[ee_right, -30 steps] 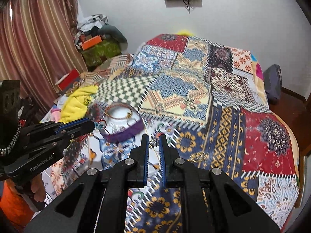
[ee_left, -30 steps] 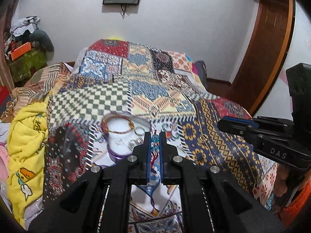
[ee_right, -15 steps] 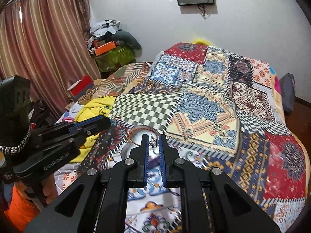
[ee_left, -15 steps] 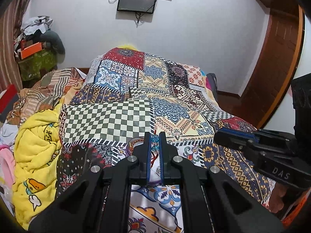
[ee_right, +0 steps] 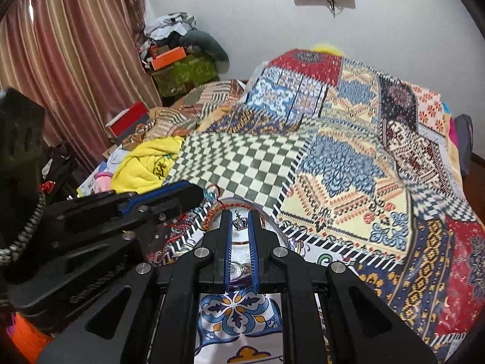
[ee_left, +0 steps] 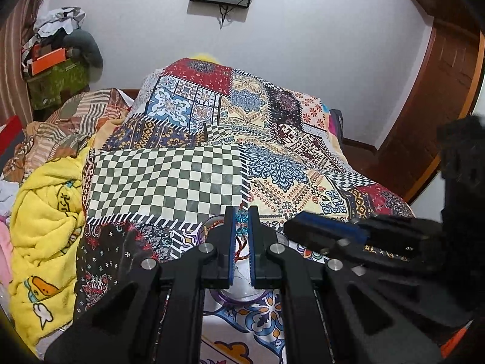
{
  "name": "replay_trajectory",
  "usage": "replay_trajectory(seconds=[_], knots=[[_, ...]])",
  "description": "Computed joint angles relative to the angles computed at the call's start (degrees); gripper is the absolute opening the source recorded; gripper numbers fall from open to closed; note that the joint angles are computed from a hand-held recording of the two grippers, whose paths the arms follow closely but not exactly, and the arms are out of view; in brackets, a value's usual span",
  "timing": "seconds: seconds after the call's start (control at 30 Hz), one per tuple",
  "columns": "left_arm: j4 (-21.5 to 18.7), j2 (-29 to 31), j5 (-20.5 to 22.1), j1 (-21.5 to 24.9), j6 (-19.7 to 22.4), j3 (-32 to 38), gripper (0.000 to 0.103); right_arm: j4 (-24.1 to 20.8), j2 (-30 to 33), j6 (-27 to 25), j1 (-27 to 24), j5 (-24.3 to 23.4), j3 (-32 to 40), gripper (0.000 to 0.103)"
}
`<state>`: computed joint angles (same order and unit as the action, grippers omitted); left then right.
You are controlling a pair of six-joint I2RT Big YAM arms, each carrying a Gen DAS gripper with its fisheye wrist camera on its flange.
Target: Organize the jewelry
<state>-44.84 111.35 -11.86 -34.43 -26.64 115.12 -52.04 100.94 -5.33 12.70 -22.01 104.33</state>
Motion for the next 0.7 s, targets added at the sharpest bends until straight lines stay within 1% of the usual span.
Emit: replay_trajectory(seconds=[0.3,0.5,0.7], knots=[[-1.82,2.09,1.1,0.55,0.06,2.1,0.005,-3.0,3.4,-0.69,-0.05,0.62,2.0,0.009],[-2.94,3.33,1.75,0.69,-0.21,3.39,0.005,-3.83,3.84,-2.0,0.14,0.11,2.17,0.009],[-4.13,3.72,1.49,0.45,0.86,4.46,0.005,-4.12,3.34,-4.77,0.59,-0.58,1.4,0.009]])
